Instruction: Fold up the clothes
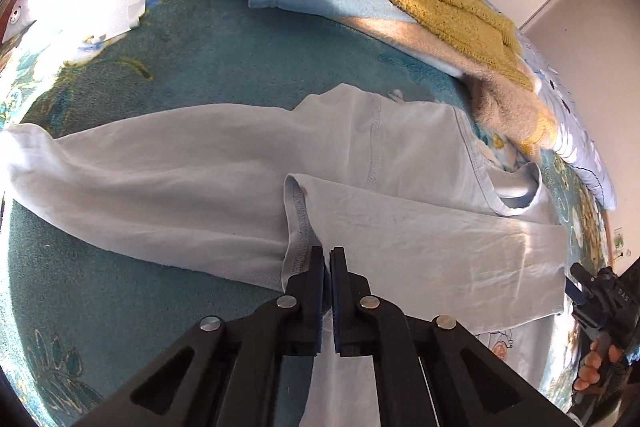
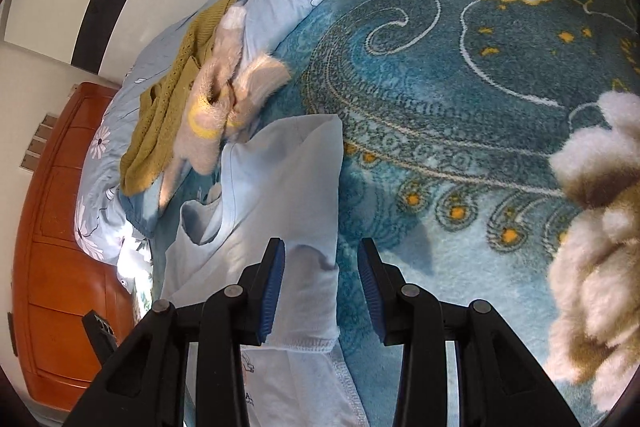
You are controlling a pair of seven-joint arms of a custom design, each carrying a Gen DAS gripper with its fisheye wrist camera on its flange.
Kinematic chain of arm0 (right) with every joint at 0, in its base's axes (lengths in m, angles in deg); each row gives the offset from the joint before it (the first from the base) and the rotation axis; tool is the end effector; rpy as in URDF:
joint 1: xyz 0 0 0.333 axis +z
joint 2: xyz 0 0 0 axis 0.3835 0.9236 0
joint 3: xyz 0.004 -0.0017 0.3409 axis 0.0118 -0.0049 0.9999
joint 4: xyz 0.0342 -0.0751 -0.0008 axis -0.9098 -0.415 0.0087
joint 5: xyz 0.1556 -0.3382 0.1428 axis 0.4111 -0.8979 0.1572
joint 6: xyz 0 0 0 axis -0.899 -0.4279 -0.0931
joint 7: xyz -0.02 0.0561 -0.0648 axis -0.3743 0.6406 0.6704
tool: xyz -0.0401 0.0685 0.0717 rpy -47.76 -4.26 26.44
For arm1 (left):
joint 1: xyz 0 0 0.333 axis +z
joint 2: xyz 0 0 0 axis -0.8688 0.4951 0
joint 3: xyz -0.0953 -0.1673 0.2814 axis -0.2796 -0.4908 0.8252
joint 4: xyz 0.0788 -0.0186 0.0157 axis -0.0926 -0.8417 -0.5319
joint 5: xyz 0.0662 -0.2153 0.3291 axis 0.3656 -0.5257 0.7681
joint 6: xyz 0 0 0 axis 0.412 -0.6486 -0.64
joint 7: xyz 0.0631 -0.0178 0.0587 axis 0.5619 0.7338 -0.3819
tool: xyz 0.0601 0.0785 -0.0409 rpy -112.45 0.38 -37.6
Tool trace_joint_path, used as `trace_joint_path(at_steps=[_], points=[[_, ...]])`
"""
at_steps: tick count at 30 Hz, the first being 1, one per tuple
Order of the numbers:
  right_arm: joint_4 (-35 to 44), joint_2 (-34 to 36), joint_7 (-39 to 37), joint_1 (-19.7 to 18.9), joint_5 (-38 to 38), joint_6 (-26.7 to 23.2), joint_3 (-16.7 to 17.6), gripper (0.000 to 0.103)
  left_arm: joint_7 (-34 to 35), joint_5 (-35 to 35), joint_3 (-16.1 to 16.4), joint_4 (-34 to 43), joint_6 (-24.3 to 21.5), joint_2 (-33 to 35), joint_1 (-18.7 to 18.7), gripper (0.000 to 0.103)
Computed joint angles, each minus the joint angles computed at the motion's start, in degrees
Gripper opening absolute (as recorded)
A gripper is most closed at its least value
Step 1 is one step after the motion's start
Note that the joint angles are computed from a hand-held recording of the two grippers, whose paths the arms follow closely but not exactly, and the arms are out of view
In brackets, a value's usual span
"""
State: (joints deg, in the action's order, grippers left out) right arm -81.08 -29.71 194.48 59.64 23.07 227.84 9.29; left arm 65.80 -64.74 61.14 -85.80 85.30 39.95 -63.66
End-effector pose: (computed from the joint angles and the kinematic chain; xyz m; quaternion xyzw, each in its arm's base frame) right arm 0.3927 -0.0134 0.4029 -0.3700 0.8527 0.0220 0.3681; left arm 0.5727 -0.1172 0.4055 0.6248 -0.7413 0.2448 0.0130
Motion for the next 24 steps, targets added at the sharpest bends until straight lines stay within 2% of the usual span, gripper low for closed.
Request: trace_joint_path(at_steps=[4, 8, 11, 12, 13, 14, 16, 18, 21, 24], points=[[2.81, 1.76, -4.10, 6.94, 2.66, 1.00, -8.14, 0.039, 0.53, 2.60, -0.19, -0.01, 2.33, -0.93, -0.72, 0.003], [5.32, 1.72, -7.40, 14.93, 4.85, 2.37, -16.98, 0.039, 3.81, 1.75, -0.92, -0.53, 7.25, -2.14, -1.65, 0.003], [6.72, 1.55, -8.79, 18.86, 4.61, 2.71, -21.29, 0.039, 6.92, -1.86, -1.41, -0.65, 10.14, -2.28, -2.20, 0.003], [7.07, 1.42, -9.15, 19.89, 4.36, 2.79, -22.45, 0.035, 7.03, -1.93, -1.43, -0.67, 11.03, -2.12, -2.40, 0.003], [7.47, 1.62, -9.28, 20.27, 3.90, 2.50, -23.07, 0.013, 7.13, -1.99, -1.46, -0.68, 11.91, -1.95, -2.58, 0.003], [7.92, 2.54, -9.11, 19.13, 3.12, 1.62, -22.37, 0.004, 7.23, -2.05, -1.52, -0.69, 12.80, -1.78, -2.74, 0.003], [8.39, 3.92, -9.57, 16.38, 2.27, 1.21, -20.23, 0.004, 7.78, -2.22, -1.71, -1.13, 15.61, -1.61, -3.06, 0.003], [8.93, 5.09, -10.50, 14.13, 2.12, 0.77, -18.49, 0.004, 4.24, 3.04, -1.09, -1.59, 17.76, -0.96, -3.77, 0.003], [9.87, 7.63, -11.39, 13.52, 4.11, -1.86, -18.20, 0.004, -2.07, 10.70, 0.05, -1.31, 16.66, 1.02, -4.21, 0.003], [9.59, 7.70, -13.85, 13.79, 6.42, -1.54, -18.16, 0.004, -7.56, 15.98, 0.95, -0.83, 15.18, 2.85, -4.38, 0.003]])
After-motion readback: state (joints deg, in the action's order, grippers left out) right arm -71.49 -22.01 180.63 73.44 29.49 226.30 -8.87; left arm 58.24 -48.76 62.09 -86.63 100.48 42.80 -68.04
